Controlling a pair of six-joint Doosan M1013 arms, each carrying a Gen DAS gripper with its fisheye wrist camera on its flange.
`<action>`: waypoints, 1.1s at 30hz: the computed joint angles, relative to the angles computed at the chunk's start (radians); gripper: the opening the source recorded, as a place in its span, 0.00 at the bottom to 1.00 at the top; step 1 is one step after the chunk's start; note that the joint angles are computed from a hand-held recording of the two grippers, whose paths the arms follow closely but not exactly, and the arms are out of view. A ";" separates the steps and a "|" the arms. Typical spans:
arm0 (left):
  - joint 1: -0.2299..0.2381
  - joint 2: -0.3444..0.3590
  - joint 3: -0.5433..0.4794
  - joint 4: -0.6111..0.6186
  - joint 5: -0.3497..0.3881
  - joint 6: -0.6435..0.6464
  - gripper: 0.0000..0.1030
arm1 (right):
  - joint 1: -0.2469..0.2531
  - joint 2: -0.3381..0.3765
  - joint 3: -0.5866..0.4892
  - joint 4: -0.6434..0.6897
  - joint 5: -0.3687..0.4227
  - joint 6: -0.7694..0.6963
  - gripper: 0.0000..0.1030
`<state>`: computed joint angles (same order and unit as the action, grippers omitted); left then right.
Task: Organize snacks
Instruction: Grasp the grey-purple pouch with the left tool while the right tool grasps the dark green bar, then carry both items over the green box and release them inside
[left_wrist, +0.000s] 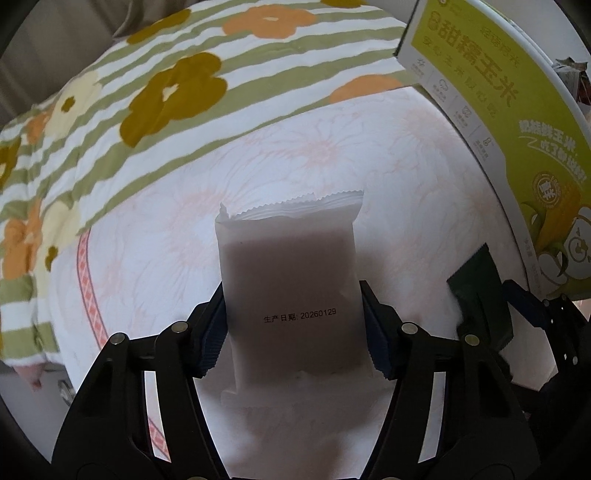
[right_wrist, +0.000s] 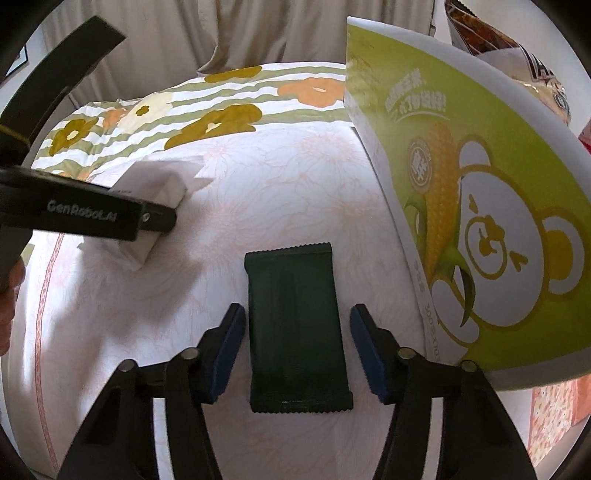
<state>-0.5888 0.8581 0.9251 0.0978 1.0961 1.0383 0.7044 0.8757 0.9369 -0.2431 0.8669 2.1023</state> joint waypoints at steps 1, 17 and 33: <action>0.000 -0.005 0.008 -0.002 -0.002 -0.005 0.59 | 0.001 0.000 0.000 0.001 -0.003 -0.007 0.42; -0.003 -0.155 0.167 0.091 -0.142 -0.146 0.59 | 0.016 -0.063 0.022 -0.062 -0.102 0.002 0.40; -0.042 -0.215 0.067 0.263 -0.170 -0.232 0.59 | -0.046 -0.160 -0.001 0.086 -0.229 -0.099 0.40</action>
